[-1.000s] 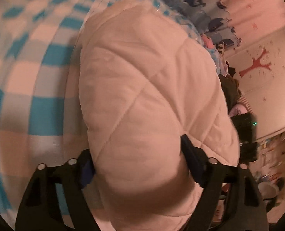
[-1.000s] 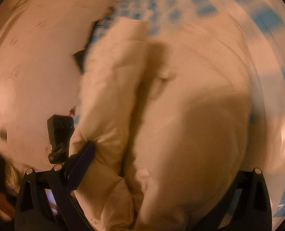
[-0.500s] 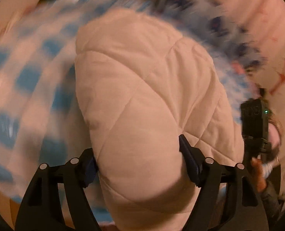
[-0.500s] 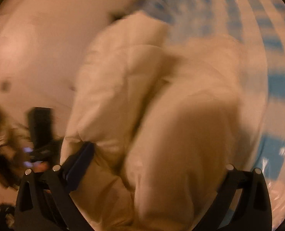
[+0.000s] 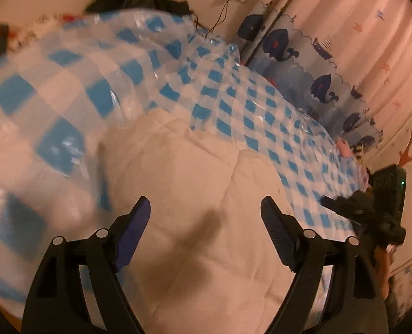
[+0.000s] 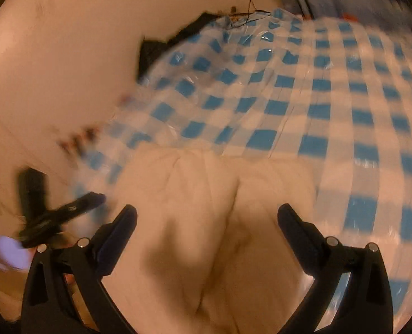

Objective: Fold large clothes

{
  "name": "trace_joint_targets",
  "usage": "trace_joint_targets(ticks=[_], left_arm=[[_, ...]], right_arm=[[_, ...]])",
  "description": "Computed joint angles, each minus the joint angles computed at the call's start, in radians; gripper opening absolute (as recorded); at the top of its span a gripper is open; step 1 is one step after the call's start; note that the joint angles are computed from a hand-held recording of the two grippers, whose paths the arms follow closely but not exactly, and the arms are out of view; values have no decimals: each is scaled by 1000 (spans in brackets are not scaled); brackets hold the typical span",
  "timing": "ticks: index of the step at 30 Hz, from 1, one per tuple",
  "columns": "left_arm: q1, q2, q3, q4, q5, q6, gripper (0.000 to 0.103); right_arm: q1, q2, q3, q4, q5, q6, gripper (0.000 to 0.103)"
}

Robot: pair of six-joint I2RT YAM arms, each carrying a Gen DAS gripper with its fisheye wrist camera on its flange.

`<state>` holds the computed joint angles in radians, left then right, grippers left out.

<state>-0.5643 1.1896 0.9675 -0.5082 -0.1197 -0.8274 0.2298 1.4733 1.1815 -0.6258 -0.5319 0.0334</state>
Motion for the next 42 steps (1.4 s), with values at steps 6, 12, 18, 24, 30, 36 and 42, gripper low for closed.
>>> trace_joint_targets(ticks=[6,12,18,24,30,36,42], left_arm=[[-19,179,-41,137,14,55,83],[-71,-17,-90,45,-37,7,83],[-144,-103,-201,-29,-77,-95,83],[-220,-63,-203,-59,-158,-176,88],[-434,-1,-18,-345,-407,-245,88],[-557,108,96,-488,-479,-336,88],[-660,190,209,-650,-575,-415,88]], right_arm=[[111,240,-129,251,269,46,98],[-15,8,-175,111,171,-5,97],[50,-23,-324,125,345,-38,97],[-13,-32,-331,95,267,-29,97],[-56,-398,-465,34,231,-61,97],[30,-236,-497,83,306,-35,97],[39,-340,-349,-24,329,-37,97]])
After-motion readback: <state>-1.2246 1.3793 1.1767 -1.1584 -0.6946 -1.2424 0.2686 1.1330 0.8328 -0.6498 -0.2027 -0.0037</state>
